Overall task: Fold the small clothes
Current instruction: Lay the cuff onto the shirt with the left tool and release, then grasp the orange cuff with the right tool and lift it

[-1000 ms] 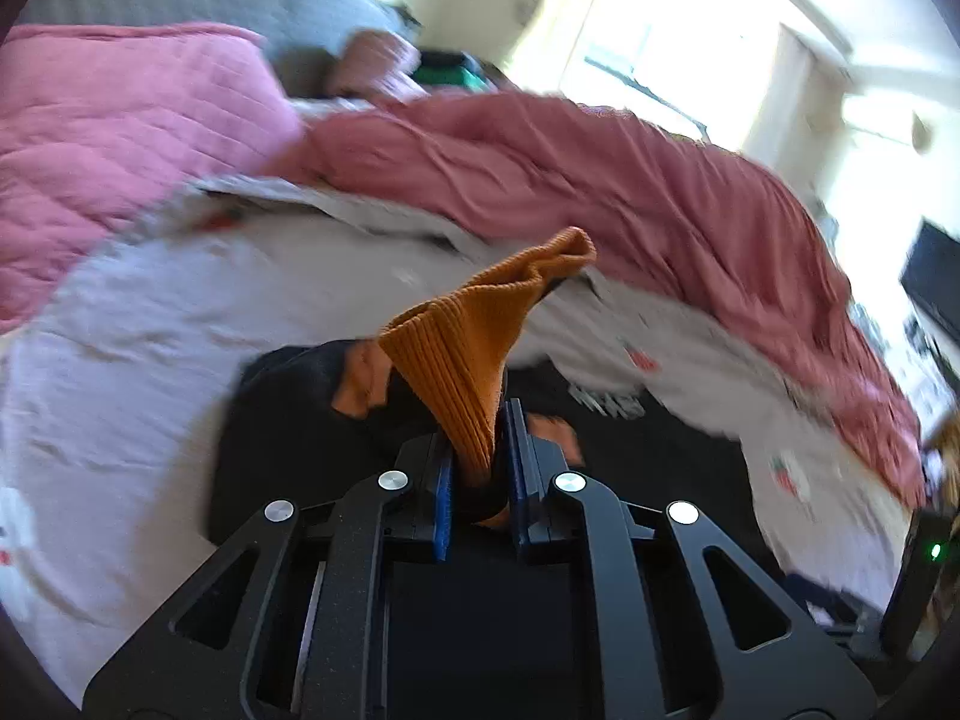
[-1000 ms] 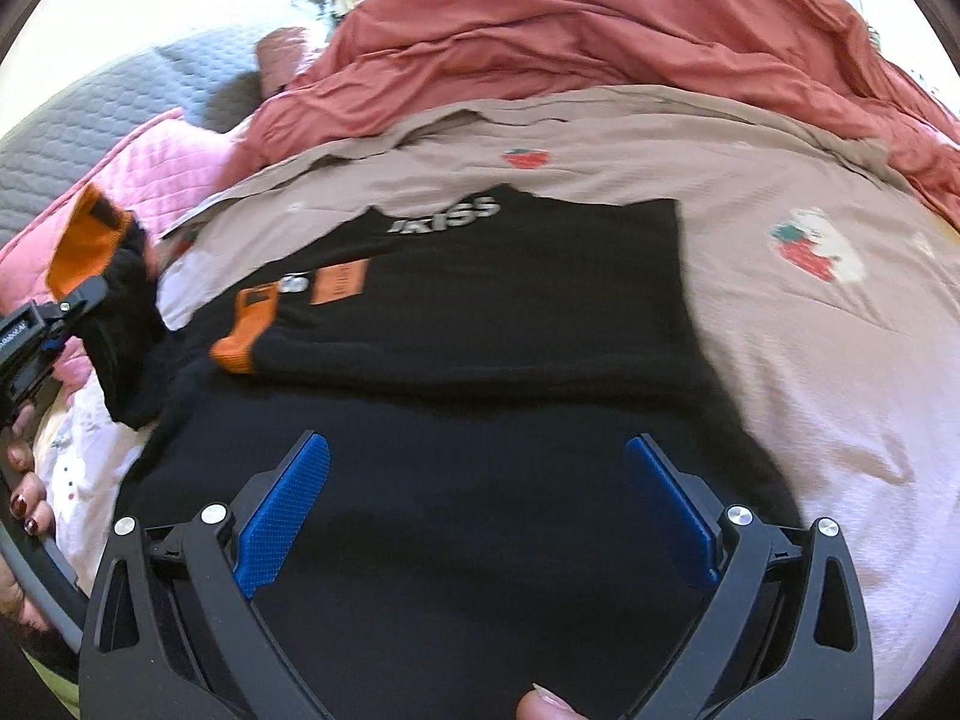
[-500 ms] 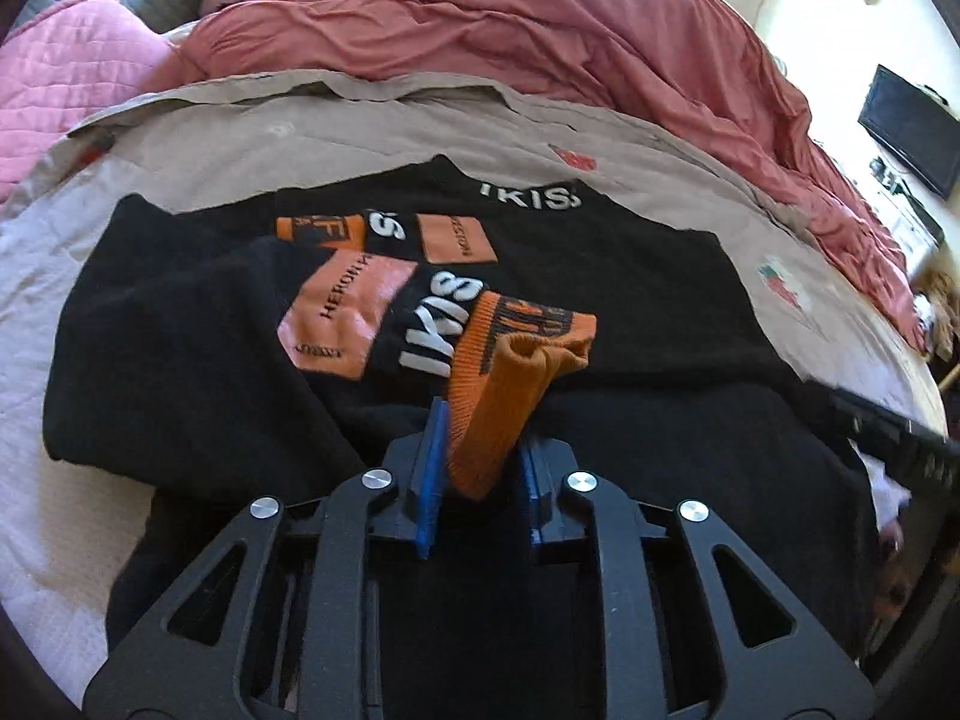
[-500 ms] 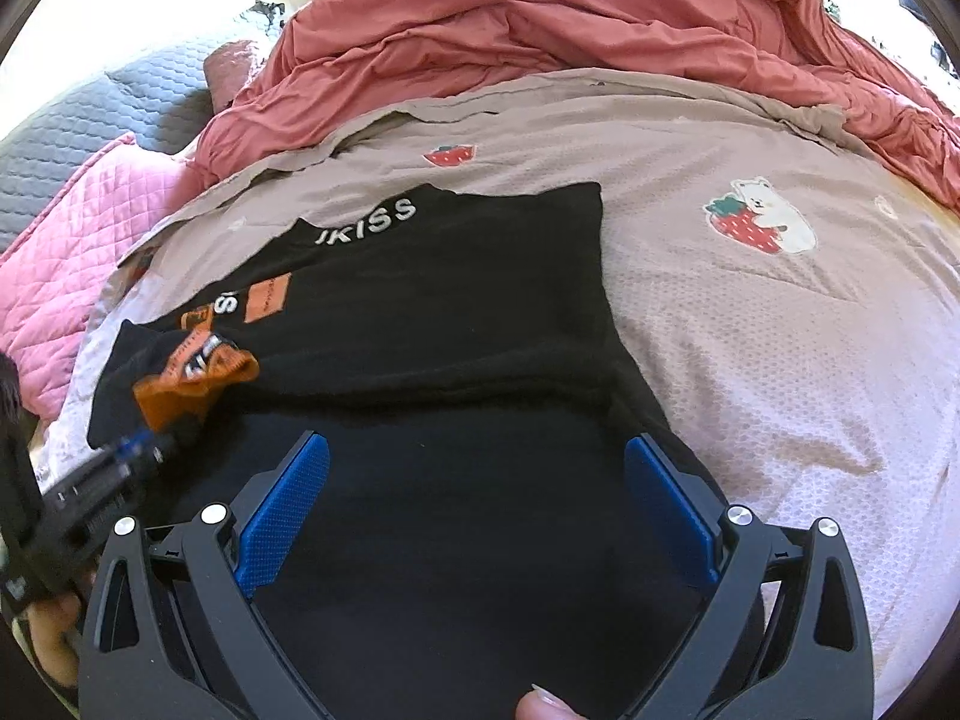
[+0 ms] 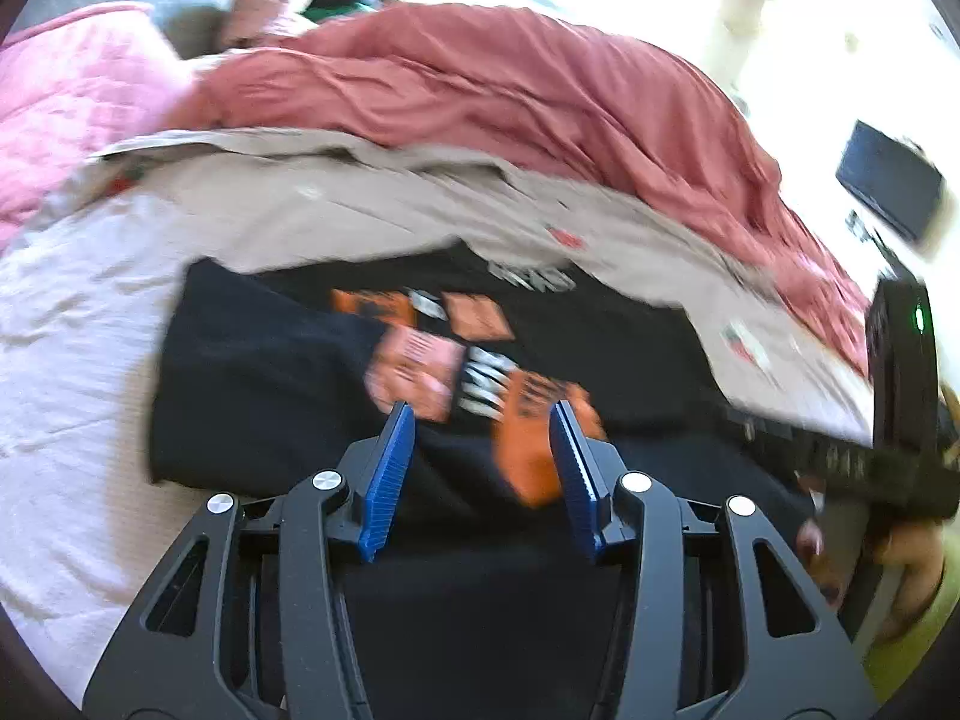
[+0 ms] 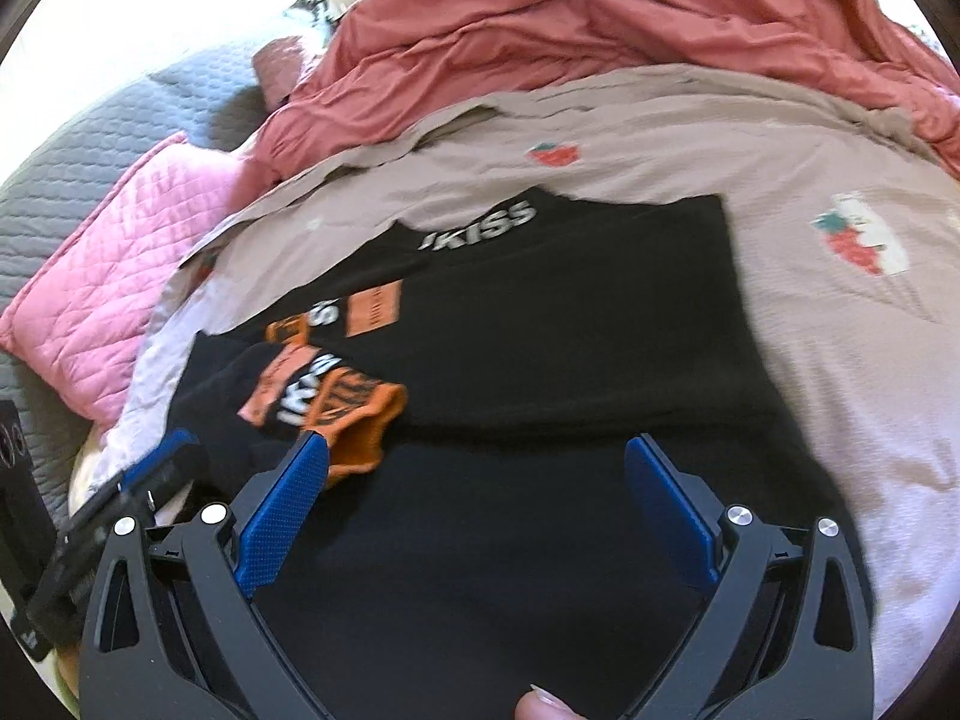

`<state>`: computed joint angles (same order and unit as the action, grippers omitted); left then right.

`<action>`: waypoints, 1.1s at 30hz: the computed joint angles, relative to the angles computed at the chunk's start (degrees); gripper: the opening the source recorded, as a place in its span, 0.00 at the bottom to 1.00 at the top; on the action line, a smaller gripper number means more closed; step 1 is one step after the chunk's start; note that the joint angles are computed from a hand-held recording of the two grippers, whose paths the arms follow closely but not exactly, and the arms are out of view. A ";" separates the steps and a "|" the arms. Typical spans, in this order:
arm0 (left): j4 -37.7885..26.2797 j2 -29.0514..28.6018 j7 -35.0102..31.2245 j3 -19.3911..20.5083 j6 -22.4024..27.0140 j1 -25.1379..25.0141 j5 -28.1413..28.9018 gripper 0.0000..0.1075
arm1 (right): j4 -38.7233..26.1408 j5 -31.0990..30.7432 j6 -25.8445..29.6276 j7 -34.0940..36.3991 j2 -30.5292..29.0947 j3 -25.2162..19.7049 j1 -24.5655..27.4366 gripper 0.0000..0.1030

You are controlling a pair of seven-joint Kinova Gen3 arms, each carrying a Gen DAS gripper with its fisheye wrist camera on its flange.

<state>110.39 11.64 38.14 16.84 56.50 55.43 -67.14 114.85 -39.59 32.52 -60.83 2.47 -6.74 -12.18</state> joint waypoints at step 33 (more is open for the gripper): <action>3.95 -2.50 11.08 2.17 13.00 -2.38 3.99 0.60 | -7.31 -12.16 -5.53 20.14 1.12 -3.72 -1.17 0.14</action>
<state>114.35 9.14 49.23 19.00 69.50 53.05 -63.14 107.53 -51.74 26.99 -40.68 3.59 -10.46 -13.36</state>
